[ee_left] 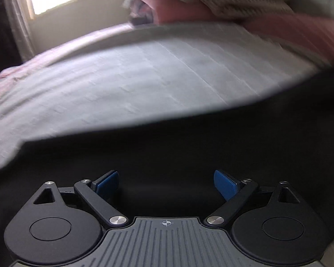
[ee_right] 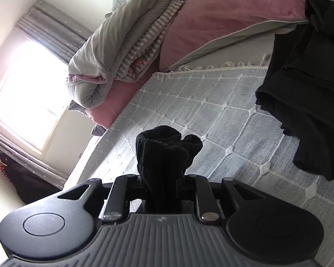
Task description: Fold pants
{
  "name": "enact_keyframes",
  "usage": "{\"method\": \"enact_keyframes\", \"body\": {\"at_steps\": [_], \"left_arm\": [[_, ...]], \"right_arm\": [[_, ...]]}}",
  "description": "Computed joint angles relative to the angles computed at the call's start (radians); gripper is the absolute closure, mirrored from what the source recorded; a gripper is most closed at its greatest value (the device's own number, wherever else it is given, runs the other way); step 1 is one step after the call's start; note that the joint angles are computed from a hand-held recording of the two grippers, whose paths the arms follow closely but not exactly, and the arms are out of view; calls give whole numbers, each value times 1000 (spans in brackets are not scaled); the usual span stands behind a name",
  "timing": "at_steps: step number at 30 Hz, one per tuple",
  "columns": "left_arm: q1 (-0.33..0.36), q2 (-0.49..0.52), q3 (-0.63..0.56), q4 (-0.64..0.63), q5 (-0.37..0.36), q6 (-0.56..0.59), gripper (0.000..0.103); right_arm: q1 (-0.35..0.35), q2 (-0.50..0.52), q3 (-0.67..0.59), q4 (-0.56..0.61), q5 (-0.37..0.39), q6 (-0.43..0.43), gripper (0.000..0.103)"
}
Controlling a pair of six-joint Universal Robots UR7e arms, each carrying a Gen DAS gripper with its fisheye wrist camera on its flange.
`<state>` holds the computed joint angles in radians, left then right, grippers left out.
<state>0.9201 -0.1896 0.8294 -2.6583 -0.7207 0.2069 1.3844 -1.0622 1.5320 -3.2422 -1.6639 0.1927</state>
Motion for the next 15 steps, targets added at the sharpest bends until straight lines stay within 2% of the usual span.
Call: {"method": "enact_keyframes", "body": {"at_steps": [2,3,6,10,13,15], "left_arm": [[-19,25,32,-133,49,28,10],[-22,15,57,-152,44,14,10],[-30,-26,120,-124,17,-85,10],[-40,-71,201,-159,4,-52,10],[-34,-101,242,-171,-11,-59,9],[-39,-124,286,-222,5,-49,9]], "right_arm": [[4,-6,10,-7,-2,-4,57],[3,-11,17,-8,-2,-3,57],[-9,-29,31,4,14,17,57],[-34,-43,39,23,72,38,57],[-35,-44,39,31,73,19,57],[-33,-41,39,27,68,1,57]]}}
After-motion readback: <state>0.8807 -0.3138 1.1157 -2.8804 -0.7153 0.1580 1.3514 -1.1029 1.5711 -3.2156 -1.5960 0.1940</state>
